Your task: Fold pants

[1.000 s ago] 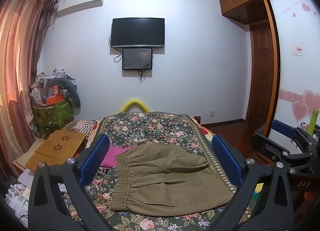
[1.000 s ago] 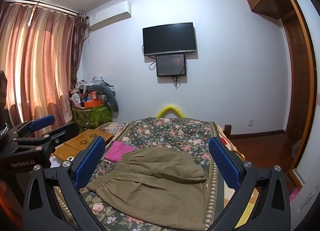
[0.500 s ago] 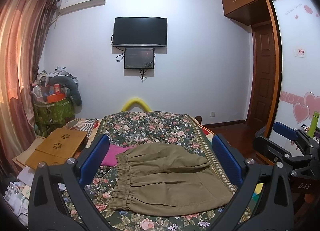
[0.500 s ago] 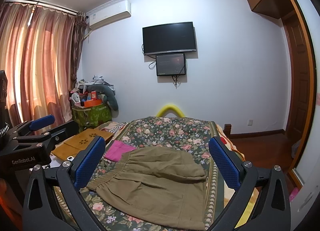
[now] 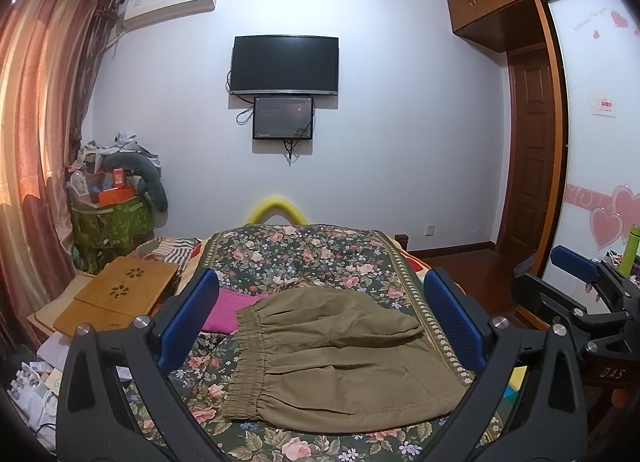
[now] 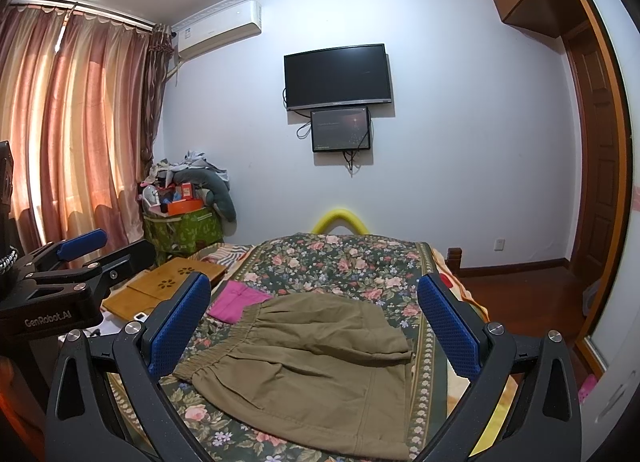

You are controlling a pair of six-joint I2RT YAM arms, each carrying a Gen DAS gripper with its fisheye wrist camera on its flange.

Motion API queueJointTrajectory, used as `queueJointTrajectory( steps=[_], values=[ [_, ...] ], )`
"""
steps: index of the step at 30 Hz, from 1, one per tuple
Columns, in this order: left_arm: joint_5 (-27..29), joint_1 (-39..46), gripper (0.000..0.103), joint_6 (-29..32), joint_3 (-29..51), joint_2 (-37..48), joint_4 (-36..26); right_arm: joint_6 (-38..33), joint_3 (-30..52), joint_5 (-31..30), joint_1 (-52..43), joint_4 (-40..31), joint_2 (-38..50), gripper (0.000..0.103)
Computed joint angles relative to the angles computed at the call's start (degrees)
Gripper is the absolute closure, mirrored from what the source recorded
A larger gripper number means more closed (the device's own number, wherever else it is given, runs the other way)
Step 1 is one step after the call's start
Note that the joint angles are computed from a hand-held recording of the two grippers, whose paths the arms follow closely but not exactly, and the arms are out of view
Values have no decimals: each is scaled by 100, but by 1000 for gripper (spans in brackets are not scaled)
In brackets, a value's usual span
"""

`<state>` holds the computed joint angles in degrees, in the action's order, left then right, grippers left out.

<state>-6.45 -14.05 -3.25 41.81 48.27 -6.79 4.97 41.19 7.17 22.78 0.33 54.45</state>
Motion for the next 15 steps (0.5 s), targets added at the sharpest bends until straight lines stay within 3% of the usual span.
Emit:
queueJointTrajectory(
  steps=[15],
  values=[
    [-61, -60, 0, -35, 16, 68, 25, -13, 8, 0, -11, -9, 5, 0]
  ],
)
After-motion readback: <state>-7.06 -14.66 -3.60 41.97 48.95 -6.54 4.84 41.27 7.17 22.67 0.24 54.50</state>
